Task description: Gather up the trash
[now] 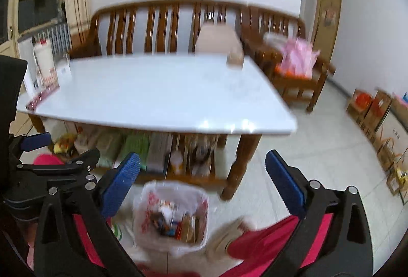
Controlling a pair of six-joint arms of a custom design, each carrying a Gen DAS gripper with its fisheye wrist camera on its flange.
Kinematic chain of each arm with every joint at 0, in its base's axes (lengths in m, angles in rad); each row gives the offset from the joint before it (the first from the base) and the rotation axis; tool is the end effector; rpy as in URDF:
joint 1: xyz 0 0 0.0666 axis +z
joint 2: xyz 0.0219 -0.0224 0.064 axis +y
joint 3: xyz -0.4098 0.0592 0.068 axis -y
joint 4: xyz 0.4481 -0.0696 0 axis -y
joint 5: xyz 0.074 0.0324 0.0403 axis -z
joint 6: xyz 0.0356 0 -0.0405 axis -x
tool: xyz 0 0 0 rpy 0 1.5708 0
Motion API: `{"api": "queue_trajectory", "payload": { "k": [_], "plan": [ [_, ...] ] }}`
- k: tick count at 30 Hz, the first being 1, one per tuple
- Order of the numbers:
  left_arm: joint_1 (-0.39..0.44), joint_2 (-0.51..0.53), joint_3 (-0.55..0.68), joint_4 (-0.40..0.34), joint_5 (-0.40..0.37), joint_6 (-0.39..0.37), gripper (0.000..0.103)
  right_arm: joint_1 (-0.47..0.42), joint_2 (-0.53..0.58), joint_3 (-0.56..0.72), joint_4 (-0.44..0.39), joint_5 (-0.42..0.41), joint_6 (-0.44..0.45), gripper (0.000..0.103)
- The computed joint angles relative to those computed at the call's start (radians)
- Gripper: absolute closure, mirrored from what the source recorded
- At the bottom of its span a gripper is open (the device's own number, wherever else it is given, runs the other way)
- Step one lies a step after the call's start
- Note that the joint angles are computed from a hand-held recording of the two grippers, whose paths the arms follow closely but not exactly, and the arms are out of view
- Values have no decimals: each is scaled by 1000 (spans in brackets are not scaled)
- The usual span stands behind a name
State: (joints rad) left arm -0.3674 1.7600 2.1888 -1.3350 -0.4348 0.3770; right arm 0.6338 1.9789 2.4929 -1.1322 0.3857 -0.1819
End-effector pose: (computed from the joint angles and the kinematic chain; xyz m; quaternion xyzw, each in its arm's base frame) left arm 0.6013 -0.2158 0.6228 -0.0748 0.9227 0.0741 0.3709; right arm 0.5917 0.4178 0.6379 -0.1098 0.8697 0.0221 0.4806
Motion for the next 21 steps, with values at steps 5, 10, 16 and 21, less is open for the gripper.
{"api": "queue_trajectory", "payload": {
  "k": [5,10,16,21],
  "plan": [
    [-16,-18,57,30,-52,2,8,11,-53,-23,106,59,53,7],
    [-39,-36,91,56,-102,-21,8,23,-94,-43,171,111,80,7],
    [-55,-55,101,87,-121,-35,8,38,-144,-89,229,160,109,7],
    [-65,-76,82,111,-129,-18,8,54,-194,-169,312,220,141,7]
  ]
}}
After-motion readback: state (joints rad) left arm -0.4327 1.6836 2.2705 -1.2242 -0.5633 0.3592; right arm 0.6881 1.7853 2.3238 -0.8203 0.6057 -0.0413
